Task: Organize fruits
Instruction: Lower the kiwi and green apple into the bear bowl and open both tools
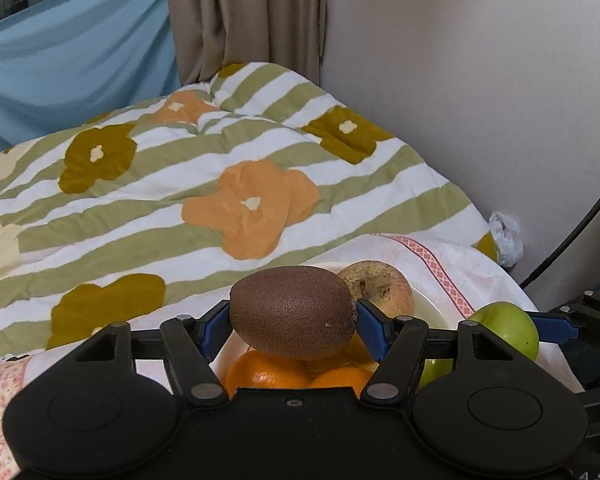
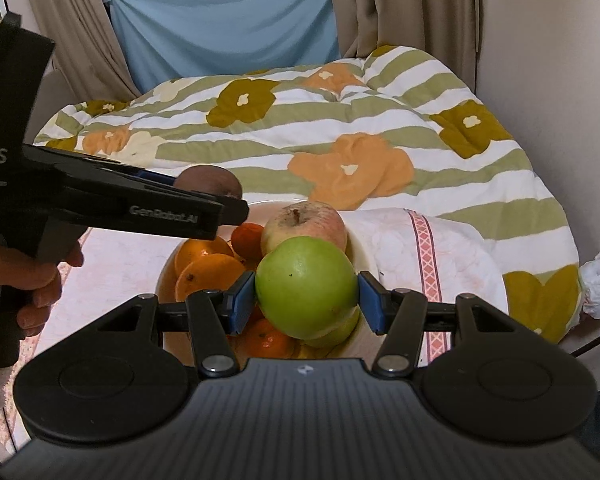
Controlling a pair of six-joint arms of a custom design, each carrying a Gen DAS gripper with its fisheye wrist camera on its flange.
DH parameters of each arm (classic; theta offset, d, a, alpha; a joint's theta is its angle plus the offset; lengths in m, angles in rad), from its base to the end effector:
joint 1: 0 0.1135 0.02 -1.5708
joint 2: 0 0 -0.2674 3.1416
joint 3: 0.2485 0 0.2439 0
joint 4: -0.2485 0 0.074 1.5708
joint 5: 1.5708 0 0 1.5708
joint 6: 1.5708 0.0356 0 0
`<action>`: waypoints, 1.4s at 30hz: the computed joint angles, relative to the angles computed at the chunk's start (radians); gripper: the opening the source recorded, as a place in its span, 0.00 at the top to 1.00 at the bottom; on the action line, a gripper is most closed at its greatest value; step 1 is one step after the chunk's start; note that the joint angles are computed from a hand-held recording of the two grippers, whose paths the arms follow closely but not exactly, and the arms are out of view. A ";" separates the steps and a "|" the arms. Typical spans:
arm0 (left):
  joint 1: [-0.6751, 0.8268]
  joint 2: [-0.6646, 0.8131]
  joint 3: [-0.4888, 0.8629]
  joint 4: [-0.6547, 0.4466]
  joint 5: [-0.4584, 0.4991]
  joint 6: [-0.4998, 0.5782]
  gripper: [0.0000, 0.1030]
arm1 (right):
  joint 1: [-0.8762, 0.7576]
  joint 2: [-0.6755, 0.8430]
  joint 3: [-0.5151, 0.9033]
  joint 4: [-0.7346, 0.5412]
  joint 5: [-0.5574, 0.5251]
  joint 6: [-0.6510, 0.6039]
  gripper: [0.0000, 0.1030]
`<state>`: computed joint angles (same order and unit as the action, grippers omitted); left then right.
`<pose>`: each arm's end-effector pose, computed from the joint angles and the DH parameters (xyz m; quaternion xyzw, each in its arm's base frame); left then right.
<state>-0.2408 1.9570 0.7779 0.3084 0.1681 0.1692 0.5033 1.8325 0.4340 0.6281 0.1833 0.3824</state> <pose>0.3256 -0.0861 0.0822 0.2187 0.9106 -0.0910 0.3387 0.2371 0.1231 0.0733 -0.0198 0.9176 0.0901 0.3867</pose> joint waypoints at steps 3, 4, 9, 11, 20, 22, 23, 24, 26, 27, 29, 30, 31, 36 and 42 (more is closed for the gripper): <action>-0.007 0.035 0.036 -0.028 -0.002 0.011 0.32 | -0.013 0.019 0.009 0.008 -0.016 -0.004 0.32; -0.006 0.043 0.043 -0.035 -0.002 0.017 0.32 | -0.020 0.024 0.013 0.009 -0.023 -0.008 0.32; -0.002 0.082 0.077 -0.071 0.004 0.034 0.32 | -0.038 0.040 0.021 0.016 -0.043 -0.017 0.32; -0.001 0.099 0.092 -0.087 0.012 0.036 0.31 | -0.038 0.046 0.023 0.017 -0.043 -0.013 0.32; -0.005 0.084 0.049 -0.020 0.018 0.049 0.16 | -0.047 0.065 0.023 0.025 -0.044 -0.004 0.32; -0.003 0.066 0.036 -0.019 0.019 0.050 0.15 | -0.045 0.064 0.024 0.023 -0.041 -0.002 0.32; -0.002 0.057 0.027 -0.017 0.018 0.051 0.15 | -0.043 0.063 0.023 0.023 -0.038 0.000 0.32; -0.001 0.048 0.020 -0.017 0.017 0.052 0.15 | -0.041 0.062 0.022 0.023 -0.035 0.000 0.32; 0.005 0.026 0.003 -0.014 0.018 0.055 0.15 | -0.037 0.056 0.023 0.018 -0.031 -0.003 0.32; 0.010 0.014 -0.007 -0.013 0.020 0.055 0.15 | -0.035 0.054 0.024 0.016 -0.029 -0.006 0.32; 0.020 -0.018 -0.034 -0.007 0.024 0.053 0.15 | -0.031 0.056 0.031 0.012 -0.029 -0.016 0.32; 0.024 -0.033 -0.046 -0.005 0.023 0.051 0.15 | -0.031 0.057 0.033 0.012 -0.030 -0.020 0.32; 0.029 -0.048 -0.056 -0.007 0.022 0.050 0.15 | -0.032 0.061 0.037 0.015 -0.035 -0.029 0.32; 0.064 -0.137 -0.131 0.003 0.008 0.044 0.15 | -0.038 0.087 0.044 0.065 -0.080 -0.122 0.32; 0.111 -0.228 -0.215 0.007 -0.006 0.026 0.15 | -0.045 0.119 0.070 0.068 -0.103 -0.170 0.32</action>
<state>-0.1293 1.7289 0.5631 0.3158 0.1619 0.1956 0.4585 1.9512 0.5042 0.6959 0.0805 0.2121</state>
